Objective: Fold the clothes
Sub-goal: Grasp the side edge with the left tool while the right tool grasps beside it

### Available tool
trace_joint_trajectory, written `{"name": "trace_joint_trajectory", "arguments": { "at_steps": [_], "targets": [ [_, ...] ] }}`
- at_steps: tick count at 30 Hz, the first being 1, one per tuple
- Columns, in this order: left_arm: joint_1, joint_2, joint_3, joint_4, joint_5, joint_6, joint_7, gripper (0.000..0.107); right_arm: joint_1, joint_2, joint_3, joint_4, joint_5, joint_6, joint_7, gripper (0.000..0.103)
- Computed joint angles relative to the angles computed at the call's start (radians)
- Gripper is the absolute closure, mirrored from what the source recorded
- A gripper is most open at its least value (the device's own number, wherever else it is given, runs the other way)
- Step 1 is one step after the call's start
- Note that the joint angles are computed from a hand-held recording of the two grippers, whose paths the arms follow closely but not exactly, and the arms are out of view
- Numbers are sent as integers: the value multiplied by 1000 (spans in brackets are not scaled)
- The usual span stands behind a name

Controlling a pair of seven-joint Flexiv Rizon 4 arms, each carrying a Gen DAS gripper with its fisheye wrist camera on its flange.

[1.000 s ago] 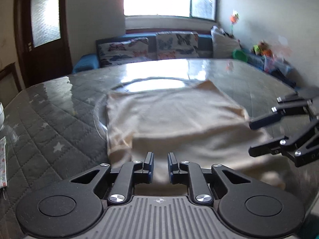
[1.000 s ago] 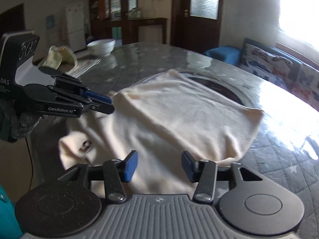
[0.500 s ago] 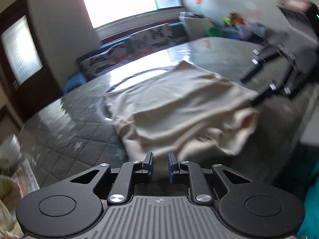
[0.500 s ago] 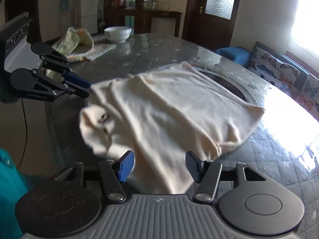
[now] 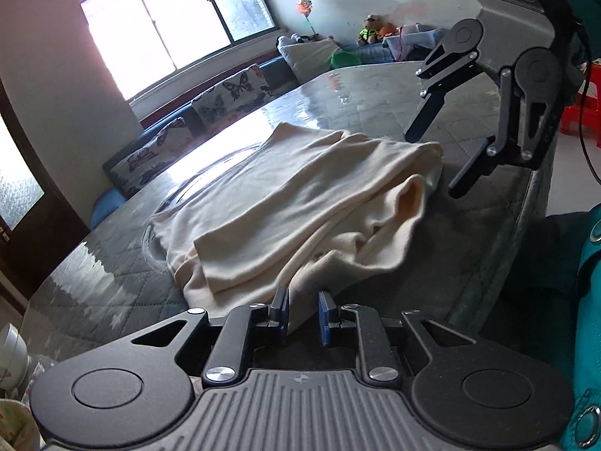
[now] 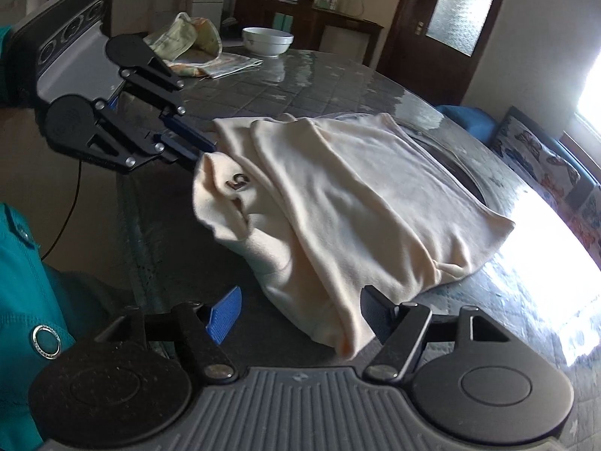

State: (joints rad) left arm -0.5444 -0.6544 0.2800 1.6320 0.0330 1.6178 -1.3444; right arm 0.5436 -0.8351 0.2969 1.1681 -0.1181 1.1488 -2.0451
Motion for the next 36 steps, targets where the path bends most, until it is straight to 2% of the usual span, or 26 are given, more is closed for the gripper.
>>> {"name": "trace_joint_trajectory", "arguments": {
  "at_steps": [4, 7, 10, 11, 16, 19, 23, 24, 25, 26, 27, 30, 36],
  "targets": [
    [10, -13, -14, -9, 10, 16, 21, 79, 3, -17, 6, -23, 2, -10, -12, 31],
    [-3, -34, 4, -24, 12, 35, 37, 79, 7, -26, 5, -35, 6, -11, -16, 30],
    [-11, -50, 15, -35, -11, 55, 42, 86, 9, -29, 7, -39, 7, -8, -26, 29],
    [-7, -52, 11, -36, -22, 63, 44, 93, 10, -30, 7, -40, 7, -6, -31, 29],
    [48, -50, -62, -41, -99, 98, 42, 96, 16, -41, 3, -47, 2, 18, -44, 29],
    [98, -48, -133, -51, -149, 99, 34, 96, 21, -58, 0, -64, -2, 29, -42, 35],
    [139, -54, -188, -71, -207, 78, 4, 96, 25, -86, 5, -101, 5, 40, -33, 50],
    [143, -55, -193, -75, -216, 71, -4, 96, 31, -91, -1, -109, 4, 42, -22, 58],
    [139, -58, -185, -80, -219, 64, -11, 96, 30, -98, 2, -125, 9, 29, -11, 64],
    [124, -63, -164, -87, -217, 58, -16, 96, 28, -106, 9, -145, 17, 11, -1, 75],
    [114, -66, -147, -92, -210, 54, -16, 94, 24, -113, 18, -166, 28, -10, 9, 80],
    [83, -60, -101, -79, -178, 59, -9, 89, 14, -129, 38, -224, 74, -61, 32, 86],
    [-22, -51, 40, -28, -150, 73, -17, 79, 16, -147, 28, -297, 139, -104, 61, 88]
  ]
}}
